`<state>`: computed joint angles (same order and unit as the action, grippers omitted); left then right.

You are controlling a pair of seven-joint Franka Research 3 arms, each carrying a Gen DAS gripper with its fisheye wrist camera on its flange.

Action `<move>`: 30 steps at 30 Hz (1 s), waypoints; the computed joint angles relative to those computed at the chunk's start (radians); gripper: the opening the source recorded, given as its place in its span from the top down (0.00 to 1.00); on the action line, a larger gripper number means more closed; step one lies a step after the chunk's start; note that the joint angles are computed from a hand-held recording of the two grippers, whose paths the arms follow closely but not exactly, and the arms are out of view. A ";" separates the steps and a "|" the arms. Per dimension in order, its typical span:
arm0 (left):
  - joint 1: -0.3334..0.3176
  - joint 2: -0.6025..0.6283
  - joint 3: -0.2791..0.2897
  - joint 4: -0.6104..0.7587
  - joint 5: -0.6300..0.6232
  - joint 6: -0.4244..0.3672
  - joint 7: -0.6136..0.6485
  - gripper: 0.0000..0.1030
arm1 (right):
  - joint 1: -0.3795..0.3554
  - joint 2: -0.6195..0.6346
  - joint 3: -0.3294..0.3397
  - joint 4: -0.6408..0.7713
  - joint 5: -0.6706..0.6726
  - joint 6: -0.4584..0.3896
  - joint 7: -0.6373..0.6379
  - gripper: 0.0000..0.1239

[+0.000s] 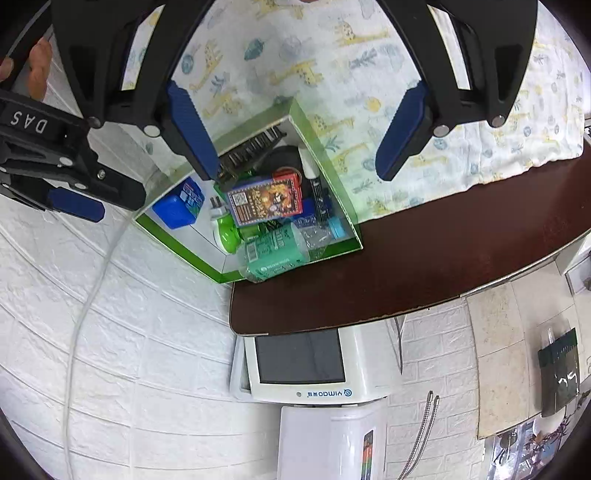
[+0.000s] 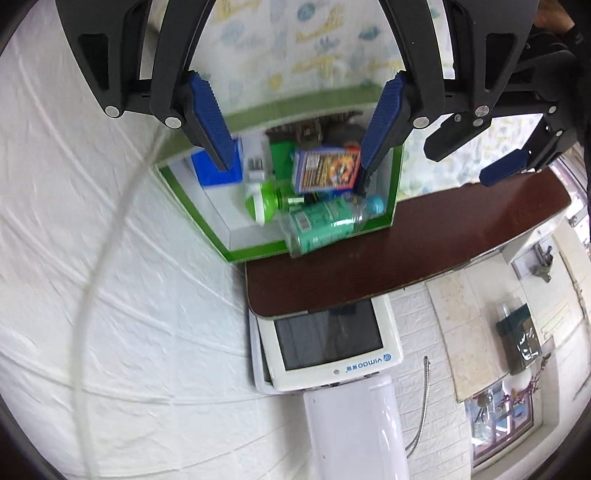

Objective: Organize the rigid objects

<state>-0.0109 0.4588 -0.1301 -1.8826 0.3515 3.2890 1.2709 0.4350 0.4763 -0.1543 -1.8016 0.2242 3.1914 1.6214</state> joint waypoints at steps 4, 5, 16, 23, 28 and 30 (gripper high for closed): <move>0.033 -0.056 -0.031 -0.112 0.014 0.055 -0.010 0.15 | 0.133 -0.056 -0.127 -0.113 -0.022 0.019 0.022 0.42; 0.039 -0.066 -0.036 -0.131 0.018 0.064 -0.015 0.15 | 0.184 -0.069 -0.179 -0.140 -0.029 0.027 0.036 0.41; -0.118 -0.154 0.116 -0.252 -0.052 0.128 0.031 0.15 | 0.366 -0.133 -0.337 -0.262 0.034 0.071 0.021 0.41; -0.082 -0.168 0.078 -0.270 -0.063 0.138 0.047 0.14 | 0.412 -0.144 -0.375 -0.275 0.073 0.070 -0.011 0.41; -0.093 -0.170 0.083 -0.271 -0.074 0.135 0.059 0.14 | 0.421 -0.144 -0.381 -0.279 0.080 0.068 -0.012 0.41; -0.095 -0.169 0.083 -0.270 -0.079 0.135 0.062 0.14 | 0.419 -0.143 -0.379 -0.279 0.081 0.069 -0.014 0.41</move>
